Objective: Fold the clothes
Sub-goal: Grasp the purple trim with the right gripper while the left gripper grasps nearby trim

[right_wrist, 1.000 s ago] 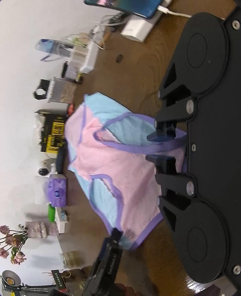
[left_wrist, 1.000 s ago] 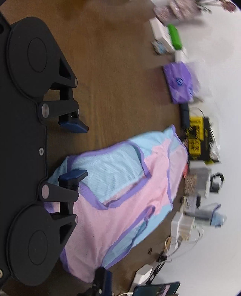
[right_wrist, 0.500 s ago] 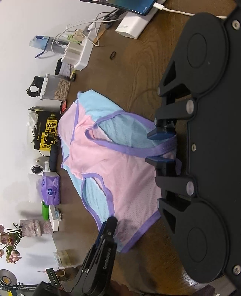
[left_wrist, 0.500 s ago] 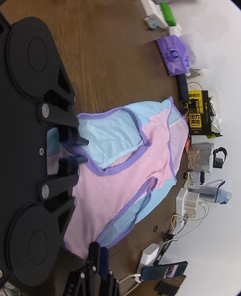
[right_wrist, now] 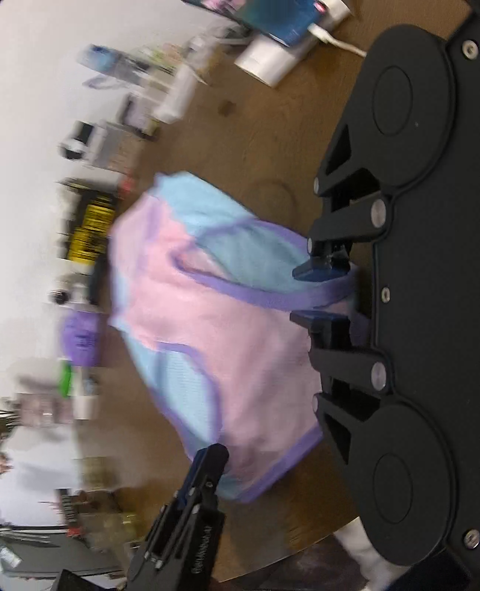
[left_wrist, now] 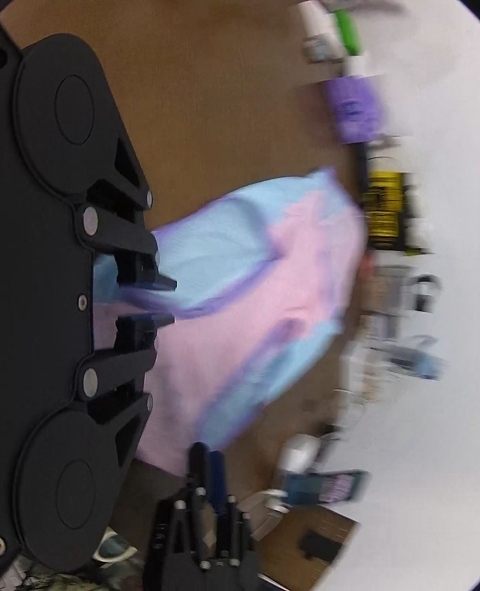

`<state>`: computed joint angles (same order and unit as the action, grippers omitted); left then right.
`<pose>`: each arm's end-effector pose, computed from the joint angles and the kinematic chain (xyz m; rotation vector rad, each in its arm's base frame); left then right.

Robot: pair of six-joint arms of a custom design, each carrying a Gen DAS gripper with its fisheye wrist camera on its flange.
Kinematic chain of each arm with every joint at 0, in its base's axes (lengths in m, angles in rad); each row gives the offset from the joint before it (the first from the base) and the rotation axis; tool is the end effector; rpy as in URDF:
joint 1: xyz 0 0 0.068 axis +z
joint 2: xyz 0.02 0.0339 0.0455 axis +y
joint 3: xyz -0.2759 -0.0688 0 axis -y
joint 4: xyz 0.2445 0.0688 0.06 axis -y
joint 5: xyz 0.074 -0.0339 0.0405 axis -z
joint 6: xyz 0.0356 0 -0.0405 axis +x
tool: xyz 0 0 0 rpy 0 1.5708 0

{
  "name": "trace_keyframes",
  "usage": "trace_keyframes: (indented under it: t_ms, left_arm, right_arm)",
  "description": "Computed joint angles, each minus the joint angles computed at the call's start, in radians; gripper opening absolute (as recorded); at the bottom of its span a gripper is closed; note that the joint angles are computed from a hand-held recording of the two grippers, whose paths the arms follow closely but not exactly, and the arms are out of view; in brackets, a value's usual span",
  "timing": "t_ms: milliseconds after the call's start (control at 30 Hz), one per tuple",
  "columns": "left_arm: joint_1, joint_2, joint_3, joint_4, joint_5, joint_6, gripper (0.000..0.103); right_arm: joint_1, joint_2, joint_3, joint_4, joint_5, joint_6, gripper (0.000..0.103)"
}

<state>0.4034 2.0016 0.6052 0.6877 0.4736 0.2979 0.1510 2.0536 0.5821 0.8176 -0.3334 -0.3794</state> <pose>0.2979 0.1095 0.0650 0.1266 2.1889 -0.1496 0.3121 0.0593 0.0550 -0.7481 2.0620 0.2425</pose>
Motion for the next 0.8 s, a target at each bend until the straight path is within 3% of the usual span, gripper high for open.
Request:
trace_keyframes:
  t_ms: [100, 133, 200, 333, 533, 600, 667, 700, 800]
  left_arm:
    - [-0.020, 0.052, 0.107, 0.007, -0.092, 0.014, 0.049]
    - [-0.049, 0.109, 0.203, -0.044, -0.162, 0.026, 0.049]
    - [-0.072, 0.168, 0.292, -0.104, -0.187, 0.051, 0.049]
    - [-0.110, 0.292, 0.457, -0.198, -0.230, 0.121, 0.049]
    - [-0.097, 0.353, 0.537, -0.271, -0.185, 0.141, 0.048]
    - [-0.092, 0.358, 0.554, -0.294, -0.173, 0.125, 0.036]
    - [-0.087, 0.364, 0.560, -0.288, -0.173, 0.098, 0.013]
    - [-0.085, 0.364, 0.556, -0.275, -0.186, 0.076, 0.010]
    - [-0.067, 0.366, 0.518, -0.186, -0.207, 0.002, 0.006]
  right_arm:
    - [0.000, 0.016, 0.041, 0.092, 0.054, 0.054, 0.035]
    - [0.010, 0.044, 0.095, 0.077, 0.086, 0.069, 0.035]
    - [0.026, 0.092, 0.183, 0.025, 0.117, 0.075, 0.034]
    - [0.072, 0.233, 0.423, -0.126, 0.164, 0.045, 0.034]
    - [0.094, 0.333, 0.584, -0.252, 0.136, 0.044, 0.033]
    - [0.093, 0.354, 0.612, -0.280, 0.120, 0.047, 0.033]
    - [0.099, 0.367, 0.626, -0.286, 0.121, 0.059, 0.022]
    - [0.099, 0.373, 0.625, -0.270, 0.124, 0.073, 0.013]
    - [0.093, 0.383, 0.602, -0.202, 0.159, 0.128, 0.005]
